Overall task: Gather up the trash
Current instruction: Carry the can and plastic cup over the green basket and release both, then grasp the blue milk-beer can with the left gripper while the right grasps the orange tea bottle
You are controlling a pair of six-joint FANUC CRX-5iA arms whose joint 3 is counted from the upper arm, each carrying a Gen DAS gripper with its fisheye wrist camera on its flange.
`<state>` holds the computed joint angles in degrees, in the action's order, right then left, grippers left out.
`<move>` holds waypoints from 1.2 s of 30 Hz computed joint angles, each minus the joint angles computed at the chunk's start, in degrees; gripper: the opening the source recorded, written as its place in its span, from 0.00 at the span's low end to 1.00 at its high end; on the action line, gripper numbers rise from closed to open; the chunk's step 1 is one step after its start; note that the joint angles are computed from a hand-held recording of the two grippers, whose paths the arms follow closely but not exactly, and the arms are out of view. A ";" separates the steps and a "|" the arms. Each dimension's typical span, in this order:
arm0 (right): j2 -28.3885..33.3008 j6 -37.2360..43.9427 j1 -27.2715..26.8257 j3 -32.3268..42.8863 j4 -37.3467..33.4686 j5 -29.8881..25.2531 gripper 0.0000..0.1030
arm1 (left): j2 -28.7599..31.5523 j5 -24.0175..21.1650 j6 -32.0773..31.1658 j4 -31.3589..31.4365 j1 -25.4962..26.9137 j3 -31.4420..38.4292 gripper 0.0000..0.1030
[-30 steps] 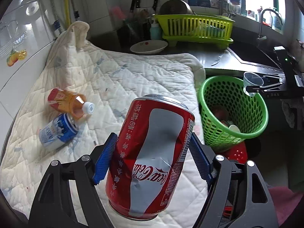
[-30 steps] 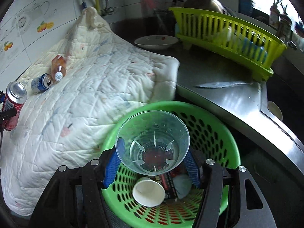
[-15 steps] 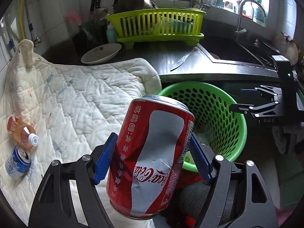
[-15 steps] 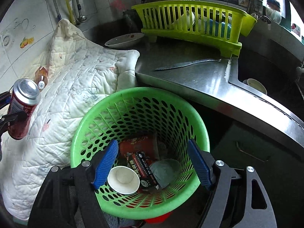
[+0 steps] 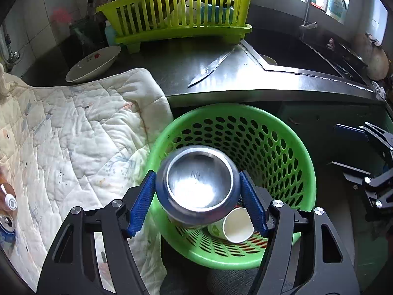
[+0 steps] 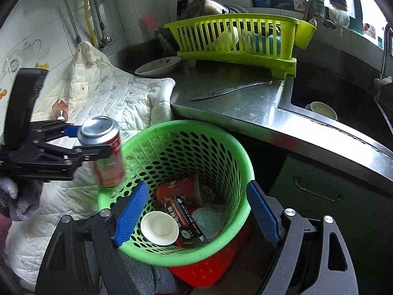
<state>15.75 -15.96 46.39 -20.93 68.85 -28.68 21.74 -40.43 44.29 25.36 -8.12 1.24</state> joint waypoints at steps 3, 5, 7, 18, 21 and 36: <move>-0.50 -0.32 -0.09 -0.67 0.43 0.11 0.77 | 0.77 -0.67 0.47 0.10 -0.60 0.90 0.66; -0.70 -0.21 -0.06 -0.85 0.26 0.09 0.77 | 0.85 -1.19 -0.15 0.64 -0.63 0.91 0.66; -0.84 -0.56 -0.10 -1.00 0.41 0.12 0.77 | 0.46 -0.81 0.35 -0.34 -0.63 0.56 0.73; 1.05 2.37 0.16 2.35 0.00 1.83 0.77 | -6.02 2.16 -0.96 2.32 4.26 -6.61 0.73; 2.68 5.47 0.58 4.98 -1.43 2.46 0.77 | -8.13 3.07 -0.51 2.89 6.56 -8.52 0.73; 17.33 38.70 5.33 32.04 -26.17 0.97 0.77 | -15.02 7.19 0.15 1.20 22.65 -13.56 0.73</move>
<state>33.08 22.73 51.72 11.11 42.67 -27.71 6.72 -33.24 44.45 26.56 14.53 -12.32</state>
